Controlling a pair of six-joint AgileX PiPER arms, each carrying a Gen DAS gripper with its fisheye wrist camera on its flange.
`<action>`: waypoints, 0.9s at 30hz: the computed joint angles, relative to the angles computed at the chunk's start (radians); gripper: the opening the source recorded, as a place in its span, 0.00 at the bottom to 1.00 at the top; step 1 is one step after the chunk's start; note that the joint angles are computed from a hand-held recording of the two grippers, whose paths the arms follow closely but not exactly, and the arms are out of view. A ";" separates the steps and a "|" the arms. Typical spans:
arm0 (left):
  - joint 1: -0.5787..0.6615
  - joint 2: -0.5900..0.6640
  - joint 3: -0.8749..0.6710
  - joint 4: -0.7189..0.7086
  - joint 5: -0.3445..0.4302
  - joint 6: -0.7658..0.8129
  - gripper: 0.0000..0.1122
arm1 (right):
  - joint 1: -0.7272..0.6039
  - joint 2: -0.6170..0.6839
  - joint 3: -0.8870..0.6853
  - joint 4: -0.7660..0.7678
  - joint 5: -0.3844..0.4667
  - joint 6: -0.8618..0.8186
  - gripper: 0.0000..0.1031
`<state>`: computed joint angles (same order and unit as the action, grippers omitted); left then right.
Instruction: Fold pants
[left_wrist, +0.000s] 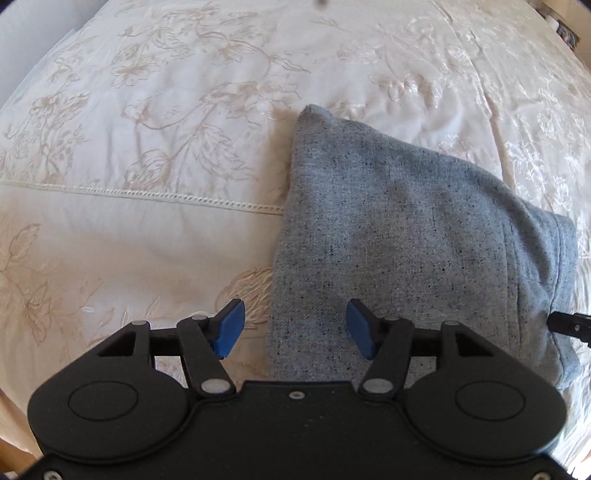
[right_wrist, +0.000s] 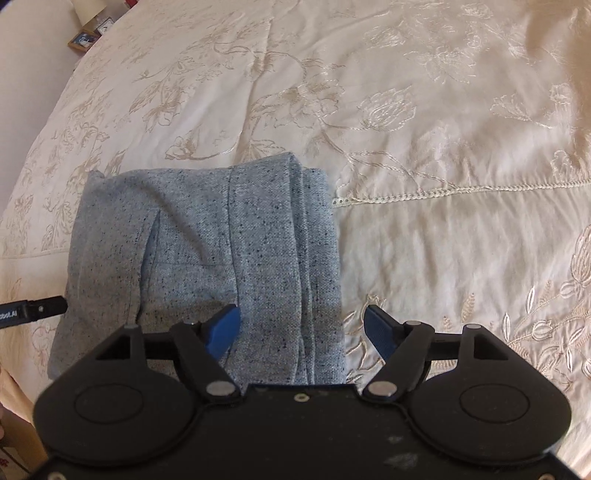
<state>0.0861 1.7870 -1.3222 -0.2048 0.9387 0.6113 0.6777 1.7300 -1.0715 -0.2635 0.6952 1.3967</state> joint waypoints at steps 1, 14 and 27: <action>-0.024 0.019 0.002 0.027 -0.015 -0.012 0.57 | -0.006 0.012 -0.003 0.004 -0.006 -0.013 0.76; 0.052 0.107 0.007 -0.079 -0.089 0.056 0.88 | -0.051 0.077 0.034 -0.048 -0.207 -0.084 0.81; 0.009 0.125 -0.022 -0.080 -0.085 0.004 0.83 | -0.022 -0.012 0.119 -0.152 -0.188 0.032 0.79</action>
